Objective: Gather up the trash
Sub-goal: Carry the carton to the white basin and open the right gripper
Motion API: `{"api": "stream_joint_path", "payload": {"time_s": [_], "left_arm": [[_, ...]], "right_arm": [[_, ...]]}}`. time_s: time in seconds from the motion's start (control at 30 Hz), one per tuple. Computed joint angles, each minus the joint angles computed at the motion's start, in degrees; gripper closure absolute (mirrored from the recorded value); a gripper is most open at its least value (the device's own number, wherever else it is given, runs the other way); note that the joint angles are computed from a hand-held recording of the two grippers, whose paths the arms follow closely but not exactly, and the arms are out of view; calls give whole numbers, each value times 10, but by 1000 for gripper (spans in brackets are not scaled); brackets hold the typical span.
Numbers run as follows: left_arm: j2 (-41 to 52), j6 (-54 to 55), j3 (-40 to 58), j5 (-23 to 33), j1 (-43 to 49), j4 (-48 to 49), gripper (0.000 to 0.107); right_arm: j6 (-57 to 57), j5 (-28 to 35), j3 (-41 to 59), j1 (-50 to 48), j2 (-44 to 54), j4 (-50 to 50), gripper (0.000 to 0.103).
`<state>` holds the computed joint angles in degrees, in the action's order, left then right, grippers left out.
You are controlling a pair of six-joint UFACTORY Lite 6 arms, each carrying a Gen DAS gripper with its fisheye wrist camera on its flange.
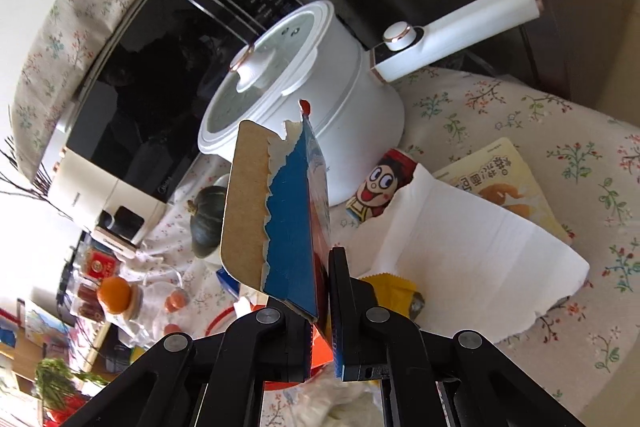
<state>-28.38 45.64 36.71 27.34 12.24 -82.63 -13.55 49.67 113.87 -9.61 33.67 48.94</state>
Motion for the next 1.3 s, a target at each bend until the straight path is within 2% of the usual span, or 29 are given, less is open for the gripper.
{"api": "stream_joint_path", "payload": {"time_s": [0.13,0.23,0.3,0.4,0.53,0.63,0.9,1.0,1.07,1.17,1.3], "left_arm": [[0,-11,0,-15,-16,8,92],[-16,-21,-6,-16,-17,15,92],[-29,-36,-9,-28,-22,38,92],[-44,-47,-14,-27,-15,62,92],[-59,-6,-29,19,28,25,92],[-60,17,-32,42,38,1,92],[-88,50,-36,47,-45,-53,92],[-93,52,-33,7,-141,-56,92],[-80,56,-22,-45,-230,-65,92],[-38,81,3,-125,-356,-92,92],[30,210,45,-205,-486,-217,92]], "right_arm": [[-58,-77,-103,-16,-50,74,97],[-41,-153,-144,-7,-59,56,97],[-14,-194,-150,7,-59,-4,97],[-42,-207,-159,6,-59,5,97],[-171,-127,-163,-59,-62,160,97],[-225,-42,-169,-111,-73,216,97],[-323,164,-281,-258,-166,211,97],[-372,208,-342,-335,-209,187,96],[-404,223,-365,-392,-220,182,96],[-401,264,-335,-463,-177,163,96],[-411,304,-282,-515,-125,108,96]]}}
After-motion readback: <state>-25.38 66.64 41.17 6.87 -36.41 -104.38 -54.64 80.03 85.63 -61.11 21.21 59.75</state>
